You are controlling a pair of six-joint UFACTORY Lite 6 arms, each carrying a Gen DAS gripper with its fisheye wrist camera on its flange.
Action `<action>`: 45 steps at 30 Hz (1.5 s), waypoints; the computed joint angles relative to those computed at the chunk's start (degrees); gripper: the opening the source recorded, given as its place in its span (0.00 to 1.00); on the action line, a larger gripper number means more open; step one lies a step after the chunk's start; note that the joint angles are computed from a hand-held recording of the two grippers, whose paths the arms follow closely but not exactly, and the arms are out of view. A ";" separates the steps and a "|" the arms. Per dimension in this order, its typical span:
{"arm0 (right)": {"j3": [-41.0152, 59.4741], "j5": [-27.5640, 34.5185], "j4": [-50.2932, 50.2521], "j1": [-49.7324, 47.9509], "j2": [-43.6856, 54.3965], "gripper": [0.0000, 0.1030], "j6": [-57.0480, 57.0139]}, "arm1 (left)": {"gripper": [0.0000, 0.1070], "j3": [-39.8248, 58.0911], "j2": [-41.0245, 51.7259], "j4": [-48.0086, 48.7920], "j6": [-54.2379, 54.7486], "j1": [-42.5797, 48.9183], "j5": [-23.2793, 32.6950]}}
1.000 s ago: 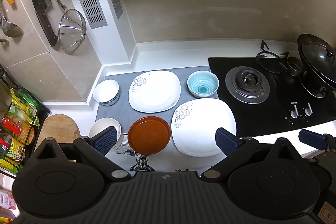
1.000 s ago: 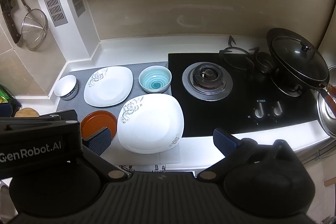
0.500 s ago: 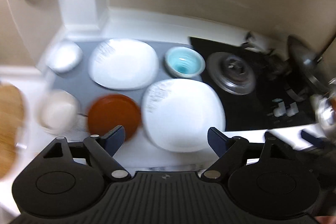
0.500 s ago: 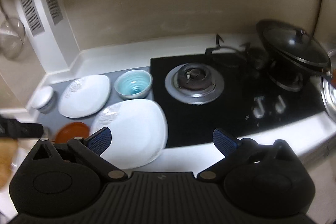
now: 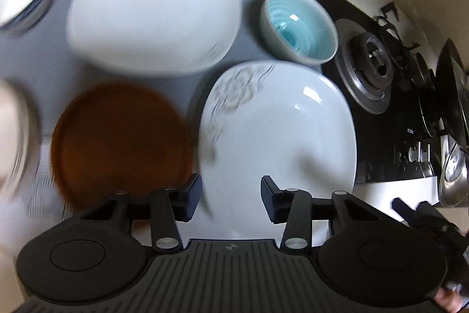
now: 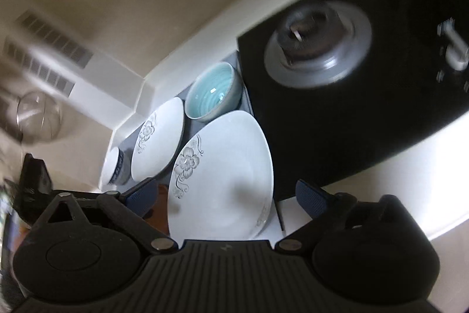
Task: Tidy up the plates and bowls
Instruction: 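Grasp the rim of the white floral square plate with both grippers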
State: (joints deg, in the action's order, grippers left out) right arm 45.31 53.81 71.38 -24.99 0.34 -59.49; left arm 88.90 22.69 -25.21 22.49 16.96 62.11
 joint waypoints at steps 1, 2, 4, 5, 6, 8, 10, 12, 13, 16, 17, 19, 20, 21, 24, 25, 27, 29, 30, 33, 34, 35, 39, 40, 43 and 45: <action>0.86 0.39 0.97 0.30 2.72 0.83 0.20 | 0.43 2.64 2.37 0.80 -0.49 -1.24 -0.42; 1.07 0.40 1.95 0.96 4.51 0.77 0.86 | 0.42 5.50 4.94 1.32 -1.02 -2.20 -0.23; 1.21 -1.19 2.33 1.72 6.93 0.70 2.25 | 0.42 12.06 10.54 2.75 -3.54 -3.74 0.55; 1.13 -2.50 2.42 2.27 7.53 0.68 2.31 | 0.42 14.34 12.56 4.11 -4.84 -4.51 0.56; 1.09 -3.92 2.69 2.80 8.07 0.68 2.41 | 0.42 15.82 13.98 5.31 -5.51 -5.22 0.16; 1.83 -4.30 3.83 2.63 10.67 0.66 1.40 | 0.42 18.39 16.62 6.55 -6.22 -6.56 0.25; 2.34 -3.50 5.00 2.56 12.83 0.65 0.94 | 0.40 17.97 16.62 7.99 -5.84 -7.54 -1.52; 3.78 -3.18 5.46 2.58 15.07 0.63 0.36 | 0.39 18.62 17.36 9.99 -5.92 -8.49 -2.17; 4.11 -3.88 5.41 3.14 15.51 0.61 0.91 | 0.35 19.07 17.58 10.95 -5.95 -8.85 -2.24; 5.39 -4.40 5.00 3.64 16.54 0.53 1.50 | 0.24 21.45 19.27 11.93 -7.63 -8.11 -0.97; 5.95 -4.26 5.26 3.92 17.11 0.53 0.97 | 0.24 22.30 20.16 11.35 -7.51 -7.69 -0.26; 7.42 -4.21 4.84 4.70 18.61 0.50 0.93 | 0.24 24.63 22.69 11.76 -6.77 -7.90 1.76; 8.47 -4.17 4.32 4.98 19.63 0.48 1.44 | 0.24 25.08 23.58 12.06 -6.57 -8.11 2.24; 9.17 -4.00 4.15 5.23 20.60 0.47 1.64 | 0.28 25.17 24.15 11.78 -6.25 -8.14 2.44; 10.48 -2.91 4.88 5.54 23.15 0.37 1.46 | 0.29 26.89 25.40 11.81 -8.65 -8.45 2.61; 10.59 -2.36 6.06 5.53 23.93 0.36 0.26 | 0.30 27.25 25.64 11.77 -9.30 -8.45 2.73; 10.05 -3.57 7.97 6.39 24.28 0.34 -2.74 | 0.30 27.34 25.69 11.58 -8.91 -8.50 2.60; 9.63 -5.93 7.27 7.69 23.78 0.16 -3.29 | 0.29 26.93 25.25 11.78 -8.96 -8.50 3.00; 9.25 -6.94 7.03 7.95 23.12 0.15 -2.96 | 0.28 26.63 24.98 11.85 -9.26 -8.59 3.40; 7.99 -8.05 6.17 7.29 20.39 0.11 -4.79 | 0.28 24.33 22.70 11.69 -9.42 -8.41 3.85; 7.75 -7.37 6.05 6.23 20.06 0.09 -5.26 | 0.28 22.29 21.31 11.22 -9.11 -8.79 2.90; 7.91 -6.42 5.71 4.94 20.30 0.07 -5.03 | 0.28 21.45 20.68 10.50 -8.52 -8.85 2.69; 10.02 -4.88 4.45 1.42 23.44 0.05 -4.32 | 0.23 17.82 18.77 7.88 -8.58 -8.14 2.76; 10.38 -3.72 4.94 0.64 24.40 0.05 -4.62 | 0.23 15.29 16.95 7.73 -8.56 -8.12 2.72; 10.65 -4.39 5.18 1.04 24.64 0.05 -6.15 | 0.23 9.24 12.73 7.15 -8.10 -7.35 3.60; 11.50 -4.11 5.04 0.96 25.50 0.05 -5.75 | 0.23 5.04 10.49 6.64 -6.86 -7.14 2.82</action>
